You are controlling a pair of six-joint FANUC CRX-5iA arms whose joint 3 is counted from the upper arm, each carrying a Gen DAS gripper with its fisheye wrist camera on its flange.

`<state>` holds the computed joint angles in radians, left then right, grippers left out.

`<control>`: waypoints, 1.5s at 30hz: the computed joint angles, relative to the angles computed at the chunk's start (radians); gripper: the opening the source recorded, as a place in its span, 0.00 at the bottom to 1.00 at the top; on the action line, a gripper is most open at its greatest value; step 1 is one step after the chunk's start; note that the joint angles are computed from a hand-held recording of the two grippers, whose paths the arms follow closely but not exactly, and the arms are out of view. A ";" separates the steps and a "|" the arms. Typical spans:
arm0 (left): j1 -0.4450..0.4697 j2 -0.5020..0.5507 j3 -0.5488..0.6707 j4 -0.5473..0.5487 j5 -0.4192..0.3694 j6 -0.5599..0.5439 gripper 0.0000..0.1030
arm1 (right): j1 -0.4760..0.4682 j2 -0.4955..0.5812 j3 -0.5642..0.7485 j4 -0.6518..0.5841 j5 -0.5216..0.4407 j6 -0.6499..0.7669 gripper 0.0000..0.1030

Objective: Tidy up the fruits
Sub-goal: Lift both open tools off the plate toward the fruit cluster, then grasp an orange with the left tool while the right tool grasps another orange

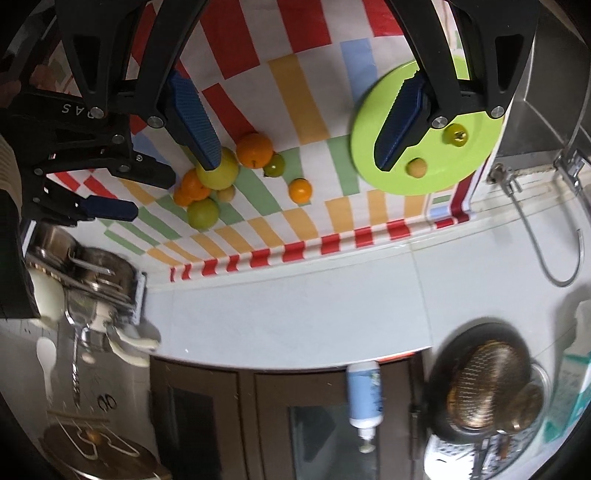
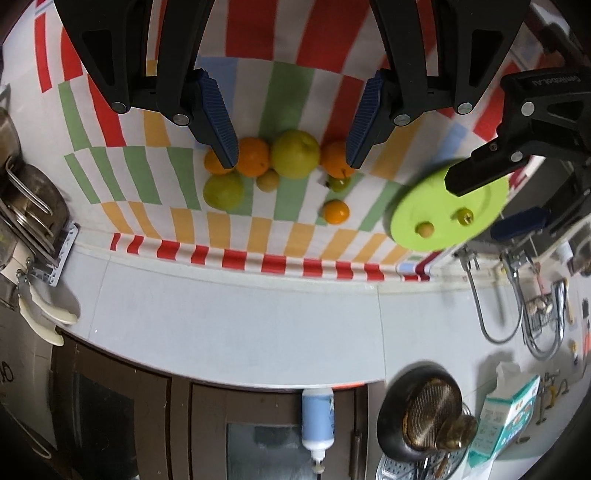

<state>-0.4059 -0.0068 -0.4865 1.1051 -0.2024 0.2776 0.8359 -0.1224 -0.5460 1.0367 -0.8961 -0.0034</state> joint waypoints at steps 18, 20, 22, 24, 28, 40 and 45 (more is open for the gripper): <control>0.039 0.186 0.186 -0.315 -0.158 0.239 0.63 | -0.111 0.051 -0.008 -0.095 0.105 0.079 0.59; 0.040 0.206 0.211 -0.361 -0.172 0.279 0.61 | -0.116 0.058 -0.004 -0.106 0.099 0.091 0.59; 0.040 0.222 0.233 -0.401 -0.181 0.315 0.60 | -0.124 0.062 -0.002 -0.117 0.099 0.108 0.59; 0.038 0.238 0.253 -0.432 -0.195 0.344 0.57 | -0.129 0.072 0.004 -0.130 0.089 0.139 0.59; 0.033 0.261 0.283 -0.484 -0.213 0.382 0.55 | -0.141 0.090 0.013 -0.143 0.087 0.202 0.59; 0.033 0.317 0.367 -0.541 -0.292 0.445 0.49 | -0.166 0.157 0.047 -0.085 0.076 0.353 0.58; 0.035 0.340 0.401 -0.551 -0.333 0.462 0.41 | -0.179 0.170 0.054 -0.064 0.091 0.383 0.56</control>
<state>-0.3709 0.3332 -0.0851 0.5545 -0.5351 0.7397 0.6569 0.0472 -0.4916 0.9731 -0.8047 0.3796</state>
